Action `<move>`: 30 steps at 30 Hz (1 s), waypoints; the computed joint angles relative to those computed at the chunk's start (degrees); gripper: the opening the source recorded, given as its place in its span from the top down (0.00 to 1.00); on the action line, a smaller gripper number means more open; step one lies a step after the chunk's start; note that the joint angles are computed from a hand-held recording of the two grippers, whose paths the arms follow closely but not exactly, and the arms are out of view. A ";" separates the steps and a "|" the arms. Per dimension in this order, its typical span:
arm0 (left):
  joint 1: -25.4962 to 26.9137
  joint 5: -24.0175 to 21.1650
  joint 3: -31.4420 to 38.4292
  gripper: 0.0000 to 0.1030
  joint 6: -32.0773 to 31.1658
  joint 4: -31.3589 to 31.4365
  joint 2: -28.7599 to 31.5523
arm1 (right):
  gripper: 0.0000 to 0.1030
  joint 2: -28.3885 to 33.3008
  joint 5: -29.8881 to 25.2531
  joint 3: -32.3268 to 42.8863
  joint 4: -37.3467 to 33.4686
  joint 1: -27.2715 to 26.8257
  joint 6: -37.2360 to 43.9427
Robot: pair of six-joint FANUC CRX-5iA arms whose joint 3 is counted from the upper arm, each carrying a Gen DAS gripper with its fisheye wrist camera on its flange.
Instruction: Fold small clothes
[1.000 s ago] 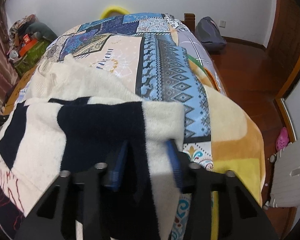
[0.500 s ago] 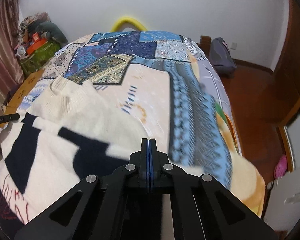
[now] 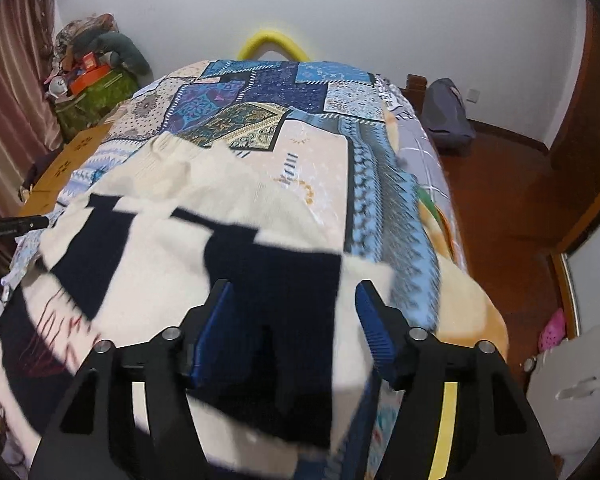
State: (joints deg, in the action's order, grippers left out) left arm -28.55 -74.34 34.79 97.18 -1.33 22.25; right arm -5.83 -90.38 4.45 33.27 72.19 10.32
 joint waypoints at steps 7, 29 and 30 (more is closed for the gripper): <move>0.00 -1.54 -9.16 0.51 -1.24 0.60 -7.97 | 0.38 -1.27 -4.63 0.07 -1.47 7.17 -6.27; 1.07 -0.26 -28.57 0.81 -4.47 14.48 -19.85 | 0.86 -4.46 3.21 -7.18 -4.70 18.63 -20.47; 0.76 -0.63 -27.71 0.90 -4.14 14.30 -19.42 | 0.87 -3.89 2.60 -6.73 -3.59 18.71 -20.07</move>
